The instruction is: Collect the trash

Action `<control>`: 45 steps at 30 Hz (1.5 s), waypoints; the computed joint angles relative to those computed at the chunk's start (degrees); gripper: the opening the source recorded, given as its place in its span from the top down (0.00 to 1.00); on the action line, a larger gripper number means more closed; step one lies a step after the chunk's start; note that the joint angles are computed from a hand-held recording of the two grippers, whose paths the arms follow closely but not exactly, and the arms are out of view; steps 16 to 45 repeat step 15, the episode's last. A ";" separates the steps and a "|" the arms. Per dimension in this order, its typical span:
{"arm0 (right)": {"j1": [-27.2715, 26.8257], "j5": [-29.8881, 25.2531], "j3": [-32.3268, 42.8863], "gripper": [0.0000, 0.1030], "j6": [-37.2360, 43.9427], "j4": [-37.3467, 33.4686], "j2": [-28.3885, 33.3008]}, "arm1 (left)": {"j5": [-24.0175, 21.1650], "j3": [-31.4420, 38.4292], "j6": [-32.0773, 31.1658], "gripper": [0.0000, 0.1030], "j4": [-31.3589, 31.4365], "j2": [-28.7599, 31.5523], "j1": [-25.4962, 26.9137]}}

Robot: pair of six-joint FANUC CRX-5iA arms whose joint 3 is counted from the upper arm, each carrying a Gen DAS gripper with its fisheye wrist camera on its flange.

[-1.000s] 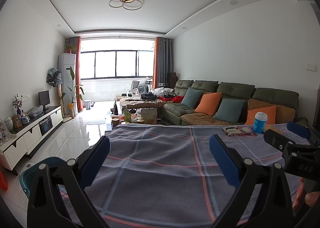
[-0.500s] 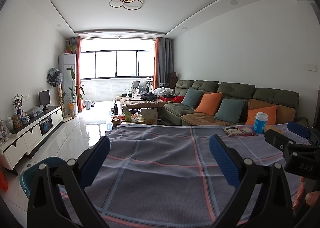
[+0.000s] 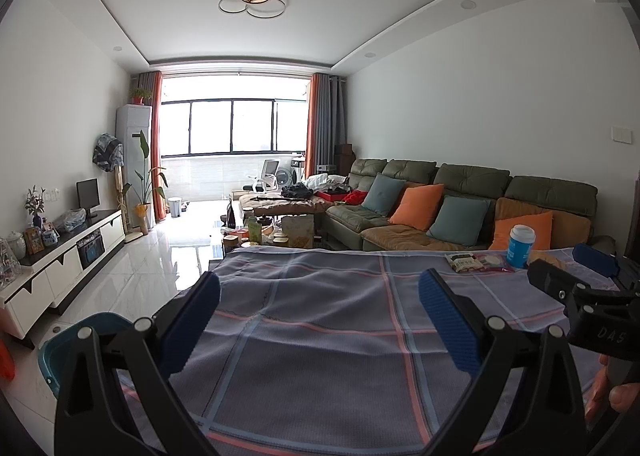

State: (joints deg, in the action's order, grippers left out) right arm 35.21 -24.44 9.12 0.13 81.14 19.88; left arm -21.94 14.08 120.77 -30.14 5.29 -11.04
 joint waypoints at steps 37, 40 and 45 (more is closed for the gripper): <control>1.19 -1.86 2.73 0.04 10.24 -12.49 0.59 | -5.66 2.49 -19.67 0.03 21.85 4.47 4.42; 1.19 -1.86 2.73 0.04 10.24 -12.49 0.59 | -5.66 2.49 -19.67 0.03 21.85 4.47 4.42; 1.19 -1.86 2.73 0.04 10.24 -12.49 0.59 | -5.66 2.49 -19.67 0.03 21.85 4.47 4.42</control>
